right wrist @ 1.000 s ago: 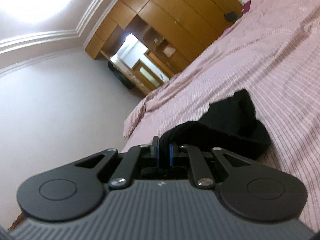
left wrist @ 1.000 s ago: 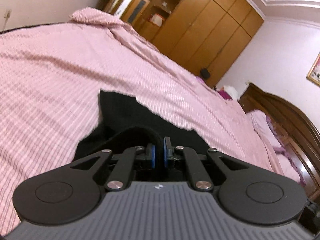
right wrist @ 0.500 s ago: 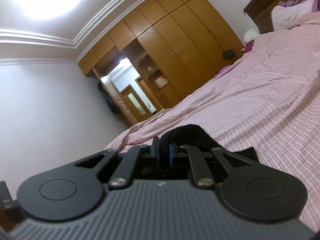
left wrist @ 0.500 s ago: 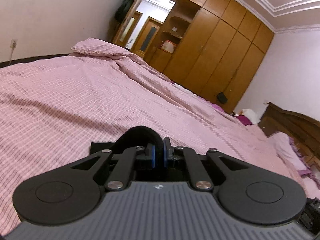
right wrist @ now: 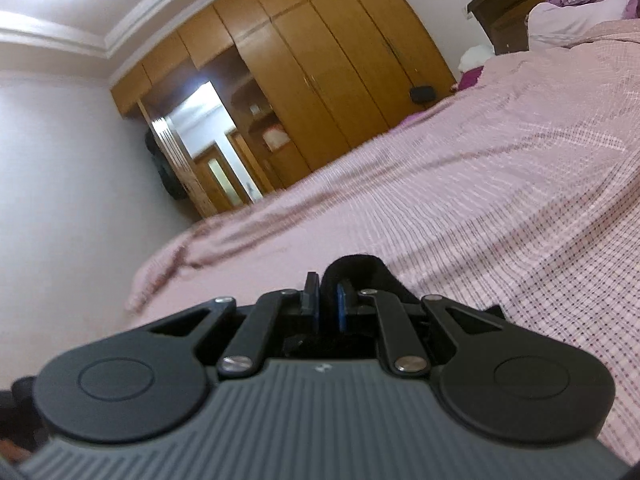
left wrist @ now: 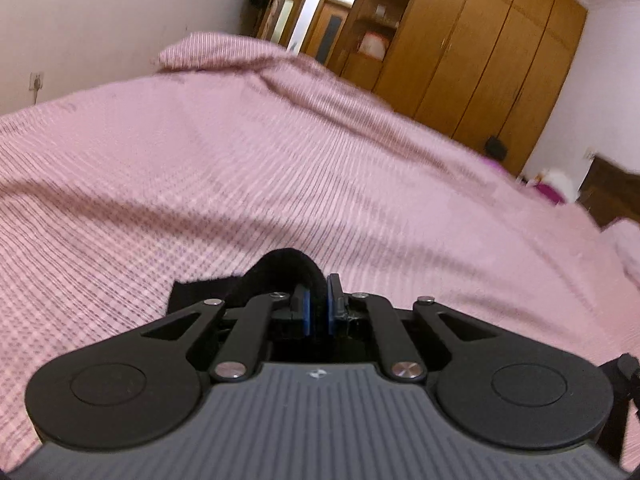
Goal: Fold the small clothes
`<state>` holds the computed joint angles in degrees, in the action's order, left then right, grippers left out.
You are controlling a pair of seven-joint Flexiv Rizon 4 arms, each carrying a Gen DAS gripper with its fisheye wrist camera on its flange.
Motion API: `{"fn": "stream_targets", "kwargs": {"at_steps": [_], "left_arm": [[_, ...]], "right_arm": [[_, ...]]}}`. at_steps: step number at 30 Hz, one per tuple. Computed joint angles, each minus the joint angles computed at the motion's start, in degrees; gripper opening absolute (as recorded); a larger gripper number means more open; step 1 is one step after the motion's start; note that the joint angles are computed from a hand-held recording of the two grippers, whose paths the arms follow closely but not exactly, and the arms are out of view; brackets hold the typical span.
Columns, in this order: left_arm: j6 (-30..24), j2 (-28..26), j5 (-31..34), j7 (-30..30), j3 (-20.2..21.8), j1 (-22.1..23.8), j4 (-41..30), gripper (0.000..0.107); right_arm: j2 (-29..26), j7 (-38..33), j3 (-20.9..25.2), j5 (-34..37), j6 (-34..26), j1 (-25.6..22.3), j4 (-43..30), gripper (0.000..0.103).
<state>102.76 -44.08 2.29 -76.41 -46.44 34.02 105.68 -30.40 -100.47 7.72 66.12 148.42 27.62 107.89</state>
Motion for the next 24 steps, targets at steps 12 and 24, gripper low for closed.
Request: {"fn": "stream_targets", "kwargs": {"at_steps": [12, 24], "left_arm": [[-10.9, -1.9, -10.8, 8.0, 3.2, -3.4, -4.5, 0.026], [-5.7, 4.3, -5.8, 11.4, -8.7, 9.3, 5.8, 0.067]], "right_arm": [[-2.3, -1.5, 1.3, 6.8, -11.6, -5.9, -3.8, 0.017], [4.5, -6.8, 1.8, 7.7, -7.4, -2.2, 3.2, 0.053]]}}
